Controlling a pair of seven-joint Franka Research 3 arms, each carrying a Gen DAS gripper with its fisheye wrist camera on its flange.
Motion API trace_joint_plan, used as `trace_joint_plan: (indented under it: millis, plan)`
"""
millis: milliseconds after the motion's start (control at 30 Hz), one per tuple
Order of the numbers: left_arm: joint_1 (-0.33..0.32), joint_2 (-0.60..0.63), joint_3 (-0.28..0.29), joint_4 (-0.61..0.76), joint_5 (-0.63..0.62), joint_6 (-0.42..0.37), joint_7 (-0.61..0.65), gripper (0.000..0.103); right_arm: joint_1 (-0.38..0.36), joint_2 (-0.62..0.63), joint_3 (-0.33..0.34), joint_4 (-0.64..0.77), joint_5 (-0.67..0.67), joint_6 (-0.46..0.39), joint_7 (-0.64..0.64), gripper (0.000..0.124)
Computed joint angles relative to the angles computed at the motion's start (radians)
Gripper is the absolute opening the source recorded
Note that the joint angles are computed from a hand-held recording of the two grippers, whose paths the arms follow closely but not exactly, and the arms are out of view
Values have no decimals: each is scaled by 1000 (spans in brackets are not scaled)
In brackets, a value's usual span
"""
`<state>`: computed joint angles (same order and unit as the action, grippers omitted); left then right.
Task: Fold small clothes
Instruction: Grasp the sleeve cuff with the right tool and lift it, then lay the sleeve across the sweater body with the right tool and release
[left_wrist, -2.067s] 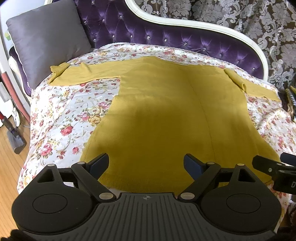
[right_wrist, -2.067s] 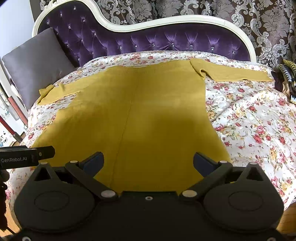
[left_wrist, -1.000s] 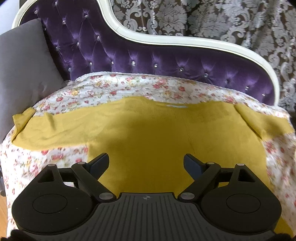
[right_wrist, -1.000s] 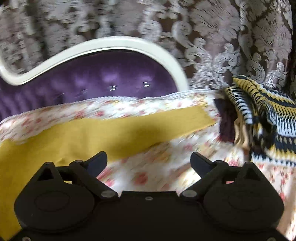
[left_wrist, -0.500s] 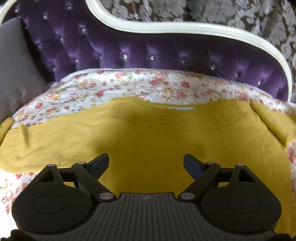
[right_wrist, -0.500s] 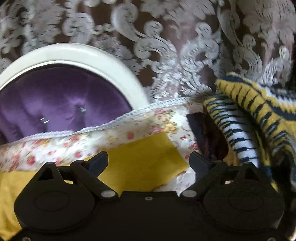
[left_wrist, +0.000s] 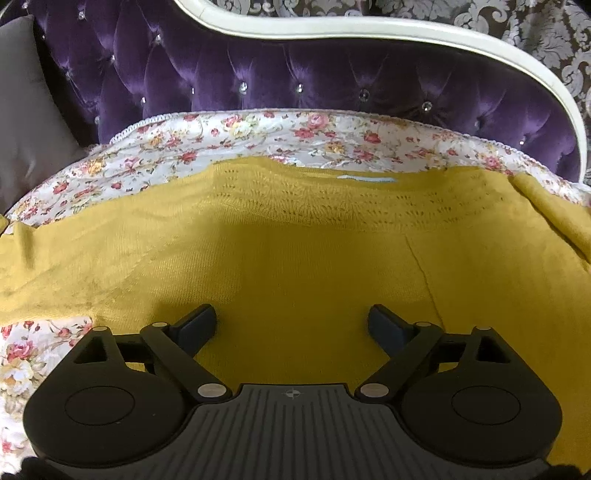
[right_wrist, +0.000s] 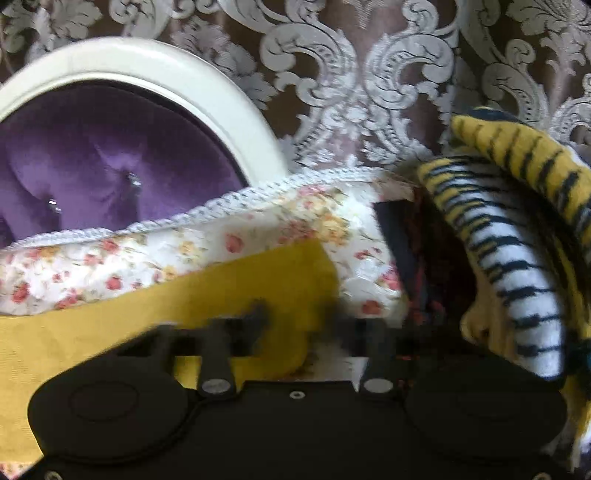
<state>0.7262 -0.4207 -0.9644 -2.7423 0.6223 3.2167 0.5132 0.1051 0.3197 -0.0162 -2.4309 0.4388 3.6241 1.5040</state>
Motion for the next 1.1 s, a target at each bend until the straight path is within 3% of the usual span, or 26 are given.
trace_joint_plan:
  millis: [67,100,333,467,600,700,800,867,1000,1100]
  plan:
    - [103,-56,-107,-19,-22,73,-31,93,18,-10,-11,5,24,-22,-13,14]
    - [112,-64,-119,-23,-38,83,-26,93,55,-13,-34,12,73,-27,-51,14]
    - [100,-50,-119,-23,-114,74,45,93,56,-134,7,-46,80,7,-38,14]
    - [97,-50,-124,-33,-155,86,76,93,35,-247,56,-91,-72,1,96,14]
    - [76,-30,-97,-36,-178,91,110,92,72,-332,71,-98,-285,-25,278,14]
    - [-36,15,34,-44,-184,77,158,87,133,-343,87,-62,-383,-37,356,14]
    - [-232,12,257,-80,-187,68,205,85,180,-313,98,-4,-542,-44,490,14]
    - [-322,-32,361,-118,-206,70,218,85,208,-276,128,42,-568,-46,508,14]
    - [-461,-138,549,-194,-237,44,251,85,240,-165,203,145,-606,-54,531,14]
    - [-499,-195,625,-227,-249,15,276,85,272,-75,251,206,-573,-58,491,14]
